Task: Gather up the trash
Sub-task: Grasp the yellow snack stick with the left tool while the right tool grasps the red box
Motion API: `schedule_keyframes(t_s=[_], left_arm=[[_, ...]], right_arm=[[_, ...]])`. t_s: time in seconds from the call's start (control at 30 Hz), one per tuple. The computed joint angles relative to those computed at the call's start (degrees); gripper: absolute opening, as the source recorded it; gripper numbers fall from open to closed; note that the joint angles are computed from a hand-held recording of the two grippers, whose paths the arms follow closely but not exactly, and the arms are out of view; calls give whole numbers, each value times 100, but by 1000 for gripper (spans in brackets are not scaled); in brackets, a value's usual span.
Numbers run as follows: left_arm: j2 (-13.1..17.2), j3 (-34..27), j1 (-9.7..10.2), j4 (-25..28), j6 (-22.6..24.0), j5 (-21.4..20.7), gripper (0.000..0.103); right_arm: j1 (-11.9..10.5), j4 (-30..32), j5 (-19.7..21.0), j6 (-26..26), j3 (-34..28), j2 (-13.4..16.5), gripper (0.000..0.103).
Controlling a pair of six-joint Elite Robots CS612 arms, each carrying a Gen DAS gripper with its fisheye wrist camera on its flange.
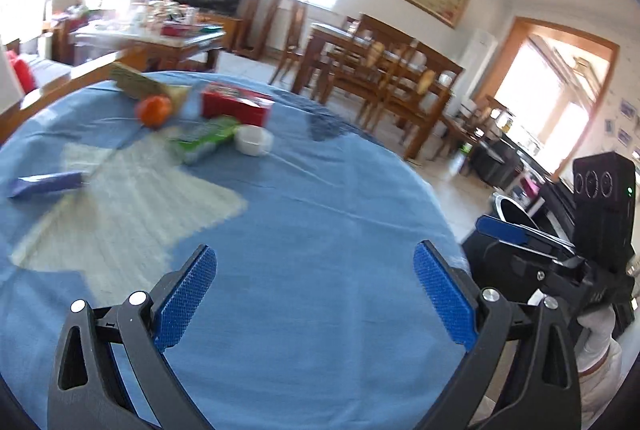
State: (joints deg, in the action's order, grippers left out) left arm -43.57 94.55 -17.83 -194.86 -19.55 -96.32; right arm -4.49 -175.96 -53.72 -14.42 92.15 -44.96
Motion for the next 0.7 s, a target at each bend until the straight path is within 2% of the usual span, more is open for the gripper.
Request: schedule_keyframes(t_s=[0.1,0.23,0.4,0.57,0.7], left_arm=[[-14,66,91,-119,-63,258,98],[11,6,282,-12,-308,245,98],[52,-210,444,201,-253,285,98],[149,-746,622,659,-155,301,98],[425,-1571,752,1437,-38,484,98]], right_arm=[[146,208,-15,-55,-314,141,97],[329,550,-101,-182,-787,354,97],[494,892,-248,-401,-1371,613,97],[652,1397,-466,-670,-2304,1029,97],[785,1952,-685,-943,-3245,1466,97]])
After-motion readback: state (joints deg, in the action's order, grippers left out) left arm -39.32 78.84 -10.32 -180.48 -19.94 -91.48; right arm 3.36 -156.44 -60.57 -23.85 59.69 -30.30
